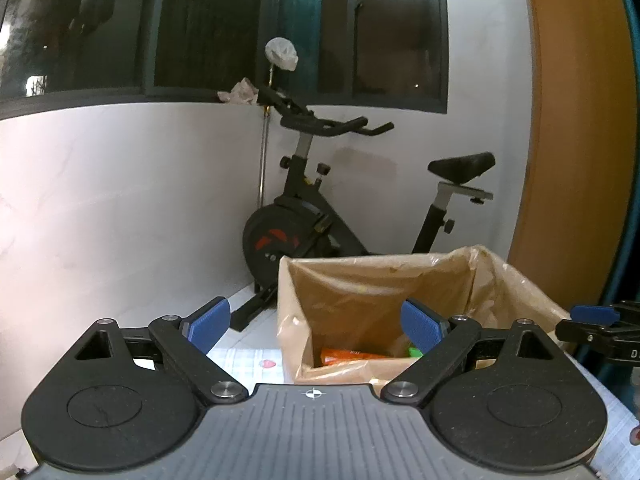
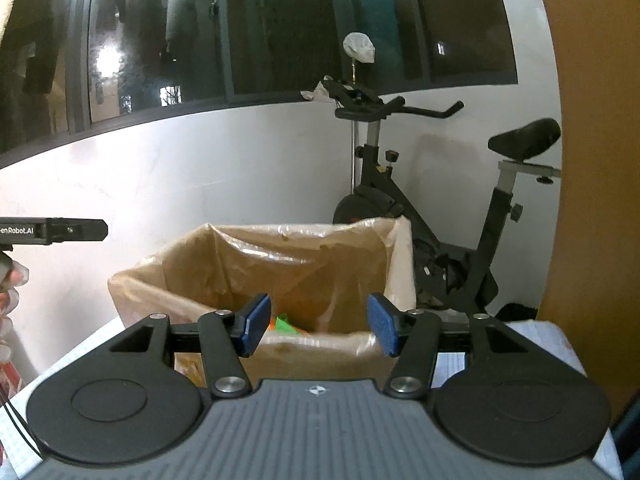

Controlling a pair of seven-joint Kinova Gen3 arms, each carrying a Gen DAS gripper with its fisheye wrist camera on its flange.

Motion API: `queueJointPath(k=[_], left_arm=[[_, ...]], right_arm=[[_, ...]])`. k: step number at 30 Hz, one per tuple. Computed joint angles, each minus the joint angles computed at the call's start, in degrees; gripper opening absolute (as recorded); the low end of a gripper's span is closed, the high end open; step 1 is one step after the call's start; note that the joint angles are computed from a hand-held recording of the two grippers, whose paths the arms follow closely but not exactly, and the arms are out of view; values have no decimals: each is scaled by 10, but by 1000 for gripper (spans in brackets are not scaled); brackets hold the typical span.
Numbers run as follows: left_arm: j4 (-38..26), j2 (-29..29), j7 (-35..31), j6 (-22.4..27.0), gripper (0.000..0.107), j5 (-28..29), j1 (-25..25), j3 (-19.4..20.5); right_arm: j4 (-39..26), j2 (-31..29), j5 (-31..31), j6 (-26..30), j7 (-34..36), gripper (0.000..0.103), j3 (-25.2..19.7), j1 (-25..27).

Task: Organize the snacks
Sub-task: 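Move both grippers back down to the snack pile beside the box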

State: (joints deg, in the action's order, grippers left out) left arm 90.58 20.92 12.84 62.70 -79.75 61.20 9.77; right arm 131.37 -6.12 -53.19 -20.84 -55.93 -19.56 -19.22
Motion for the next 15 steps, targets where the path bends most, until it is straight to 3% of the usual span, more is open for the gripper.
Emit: queueJointPath(k=[15], left_arm=[[59, -6, 55, -23, 94, 47, 4, 18]], right_arm=[[37, -6, -51, -18, 7, 58, -28, -22]])
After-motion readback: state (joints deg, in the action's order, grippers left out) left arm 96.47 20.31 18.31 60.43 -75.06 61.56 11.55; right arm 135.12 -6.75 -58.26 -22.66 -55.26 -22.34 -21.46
